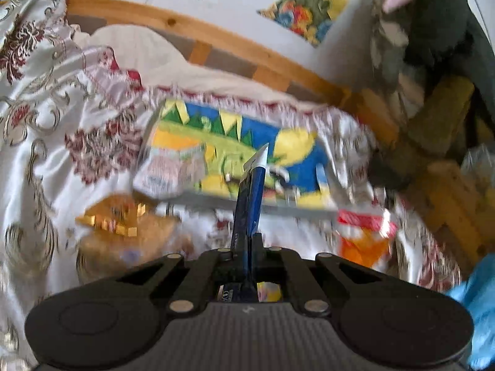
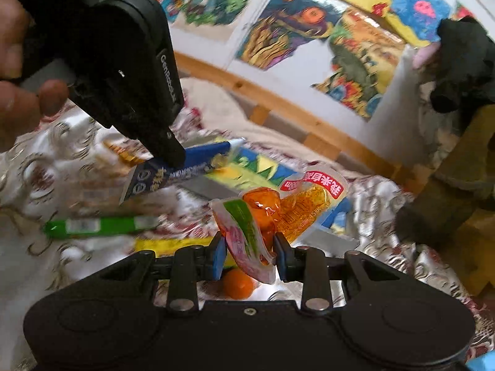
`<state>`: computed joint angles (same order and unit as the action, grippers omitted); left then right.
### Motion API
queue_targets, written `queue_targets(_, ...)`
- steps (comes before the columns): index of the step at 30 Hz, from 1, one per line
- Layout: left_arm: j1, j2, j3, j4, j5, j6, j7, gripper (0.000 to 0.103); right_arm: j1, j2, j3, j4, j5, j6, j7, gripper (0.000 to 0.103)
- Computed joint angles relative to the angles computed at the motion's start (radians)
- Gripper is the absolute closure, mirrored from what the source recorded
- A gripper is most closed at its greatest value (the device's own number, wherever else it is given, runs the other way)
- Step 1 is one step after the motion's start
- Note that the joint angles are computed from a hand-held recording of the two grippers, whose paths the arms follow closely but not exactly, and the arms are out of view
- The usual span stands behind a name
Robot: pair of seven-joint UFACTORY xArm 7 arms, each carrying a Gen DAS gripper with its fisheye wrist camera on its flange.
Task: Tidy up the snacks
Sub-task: 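Lift the orange bag with the right tool while the left tool carries the blue tube to the dinosaur box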
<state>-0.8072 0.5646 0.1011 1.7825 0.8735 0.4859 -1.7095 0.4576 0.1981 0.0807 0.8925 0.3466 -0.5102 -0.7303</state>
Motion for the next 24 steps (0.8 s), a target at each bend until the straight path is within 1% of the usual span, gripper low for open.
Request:
queue_targets(3, 0.004, 0.020, 0.041, 0.038, 0.038, -0.011, -0.039, 0.103, -0.008, 0.022, -0.005, 0.035, -0.008, -0.020, 0.007, 0.069)
queue_targets(5, 0.011, 0.026, 0.065, 0.049, 0.064, -0.033, -0.084, 0.103, -0.017, 0.044, -0.008, 0.082, -0.015, -0.002, 0.021, 0.069)
queue_targets(7, 0.021, 0.027, 0.091, 0.049, 0.104, -0.070, -0.131, 0.103, -0.023, 0.080, -0.014, 0.155, -0.031, 0.023, 0.043, 0.069)
queue_targets(9, 0.032, 0.029, 0.104, 0.047, 0.128, -0.085, -0.158, 0.103, -0.005, 0.131, -0.037, 0.237, -0.035, 0.035, 0.035, 0.069)
queue_targets(11, 0.049, 0.033, 0.109, 0.043, 0.142, -0.101, -0.180, 0.103, 0.012, 0.191, -0.061, 0.342, -0.040, 0.078, 0.034, 0.069)
queue_targets(14, 0.086, 0.054, 0.099, 0.043, 0.116, -0.127, -0.188, 0.103, 0.046, 0.280, -0.109, 0.503, -0.044, 0.174, 0.064, 0.069)
queue_targets(16, 0.111, 0.080, 0.085, 0.063, 0.068, -0.125, -0.155, 0.103, 0.106, 0.353, -0.173, 0.616, -0.025, 0.241, 0.088, 0.069)
queue_targets(18, 0.121, 0.098, 0.086, 0.071, 0.032, -0.139, -0.129, 0.103, 0.147, 0.419, -0.224, 0.713, -0.027, 0.302, 0.121, 0.069)
queue_targets(20, 0.134, 0.120, 0.081, 0.085, -0.015, -0.146, -0.081, 0.103, 0.167, 0.478, -0.253, 0.807, -0.036, 0.386, 0.168, 0.069)
queue_targets(22, 0.132, 0.139, 0.092, 0.096, -0.051, -0.150, -0.052, 0.103, 0.181, 0.533, -0.283, 0.899, -0.051, 0.481, 0.220, 0.069)
queue_targets(24, 0.130, 0.154, 0.102, 0.107, -0.084, -0.149, -0.024, 0.103, 0.185, 0.568, -0.295, 0.954, -0.070, 0.546, 0.265, 0.069)
